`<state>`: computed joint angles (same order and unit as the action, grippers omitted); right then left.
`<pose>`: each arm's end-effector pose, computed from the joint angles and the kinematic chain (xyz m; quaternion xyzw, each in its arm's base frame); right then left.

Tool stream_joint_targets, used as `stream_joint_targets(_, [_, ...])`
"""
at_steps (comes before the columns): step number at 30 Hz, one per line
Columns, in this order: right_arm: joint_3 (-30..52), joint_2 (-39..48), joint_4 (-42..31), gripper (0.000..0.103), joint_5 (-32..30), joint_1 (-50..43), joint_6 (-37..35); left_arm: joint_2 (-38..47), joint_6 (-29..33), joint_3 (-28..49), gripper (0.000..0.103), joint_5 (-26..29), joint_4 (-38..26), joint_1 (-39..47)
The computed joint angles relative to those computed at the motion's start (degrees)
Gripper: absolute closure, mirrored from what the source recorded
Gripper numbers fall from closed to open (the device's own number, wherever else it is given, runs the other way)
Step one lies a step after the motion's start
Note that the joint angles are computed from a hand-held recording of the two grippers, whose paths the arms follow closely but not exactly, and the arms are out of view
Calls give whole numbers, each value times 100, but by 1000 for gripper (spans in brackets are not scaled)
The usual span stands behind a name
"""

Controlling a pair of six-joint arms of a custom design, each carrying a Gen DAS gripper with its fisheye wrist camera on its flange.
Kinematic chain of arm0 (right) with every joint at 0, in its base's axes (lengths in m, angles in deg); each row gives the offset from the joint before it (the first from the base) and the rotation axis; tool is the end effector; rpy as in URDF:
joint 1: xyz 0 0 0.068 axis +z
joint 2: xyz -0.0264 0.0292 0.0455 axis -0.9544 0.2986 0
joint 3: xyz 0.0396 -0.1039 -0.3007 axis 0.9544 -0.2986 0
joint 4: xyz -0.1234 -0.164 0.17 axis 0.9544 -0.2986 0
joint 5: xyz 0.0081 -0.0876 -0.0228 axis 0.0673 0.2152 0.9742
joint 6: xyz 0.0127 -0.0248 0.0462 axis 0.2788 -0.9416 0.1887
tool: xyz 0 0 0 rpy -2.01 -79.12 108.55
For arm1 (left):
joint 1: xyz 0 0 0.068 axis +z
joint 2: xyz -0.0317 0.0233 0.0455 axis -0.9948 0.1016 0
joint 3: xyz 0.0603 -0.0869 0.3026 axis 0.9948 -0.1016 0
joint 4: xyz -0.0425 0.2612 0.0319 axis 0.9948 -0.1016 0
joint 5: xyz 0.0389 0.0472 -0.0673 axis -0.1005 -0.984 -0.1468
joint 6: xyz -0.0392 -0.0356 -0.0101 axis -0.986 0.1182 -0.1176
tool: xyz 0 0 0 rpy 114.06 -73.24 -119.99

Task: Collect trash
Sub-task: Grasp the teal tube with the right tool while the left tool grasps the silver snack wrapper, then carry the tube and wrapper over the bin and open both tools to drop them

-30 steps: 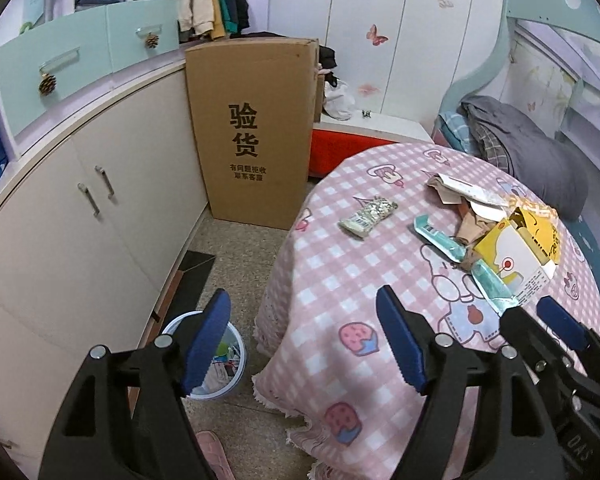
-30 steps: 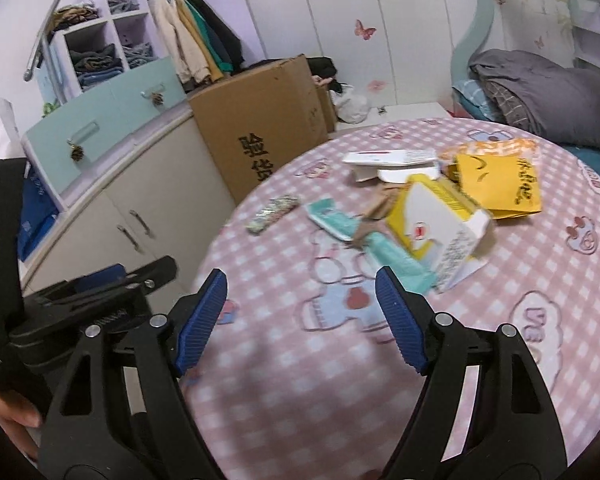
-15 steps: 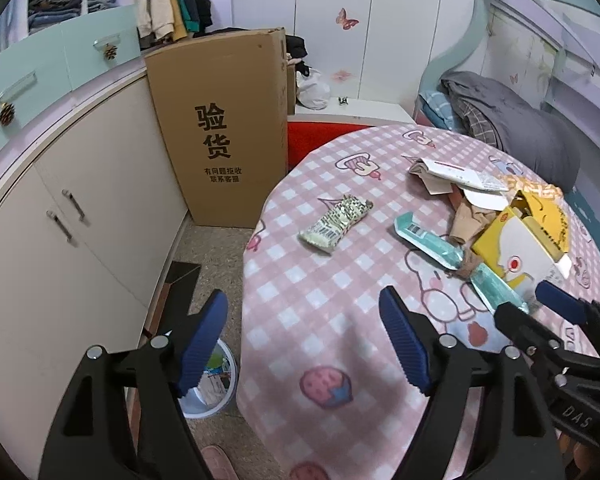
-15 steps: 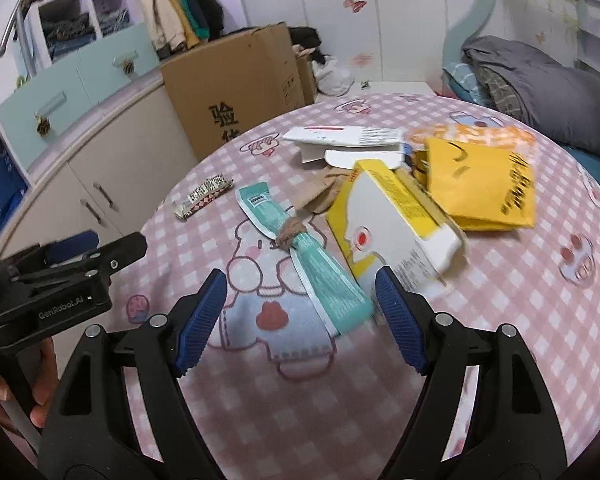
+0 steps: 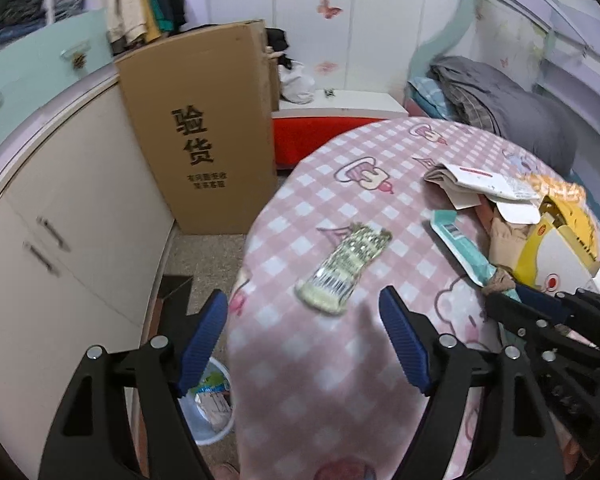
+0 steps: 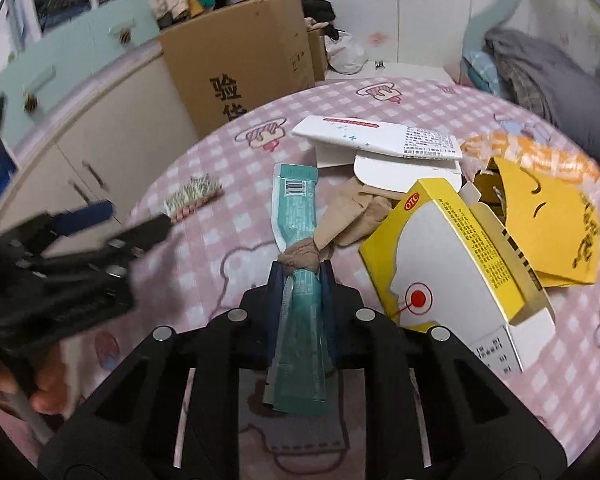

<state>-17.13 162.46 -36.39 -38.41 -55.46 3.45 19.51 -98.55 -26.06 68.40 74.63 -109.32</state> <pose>0.2656 0.0854 0.1753 -0.0658 0.9335 0.1267 0.3288 0.2872 -0.1248 0.1794 0.0384 0.9392 0.0037 0.3412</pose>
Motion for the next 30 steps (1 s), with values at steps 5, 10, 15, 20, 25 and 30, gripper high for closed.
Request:
stream_joint_targets(5, [90, 97, 52, 84, -291, -124, 100, 513, 301, 434, 26, 61, -39, 38])
stream_joint_targets(10, [198, 206, 50, 84, -246, -3, 104, 630, 431, 540, 43, 370, 27, 85])
stream_joint_targets(15, [158, 181, 74, 84, -198, 77, 154, 517, 620, 398, 82, 334, 134, -149])
stream_joint_targets(20, [-93, -35, 180, 85, -134, 298, 374, 162, 346, 16, 92, 534, 261, -123])
stream_joint_targets(25, [-380, -468, 226, 86, -11, 644, 703, -514, -24, -484, 94, 616, 291, -96])
stream_joint_targets(30, [-492, -925, 33, 88, 267, 1075, 968, -1327, -226, -952, 95, 634, 181, -139])
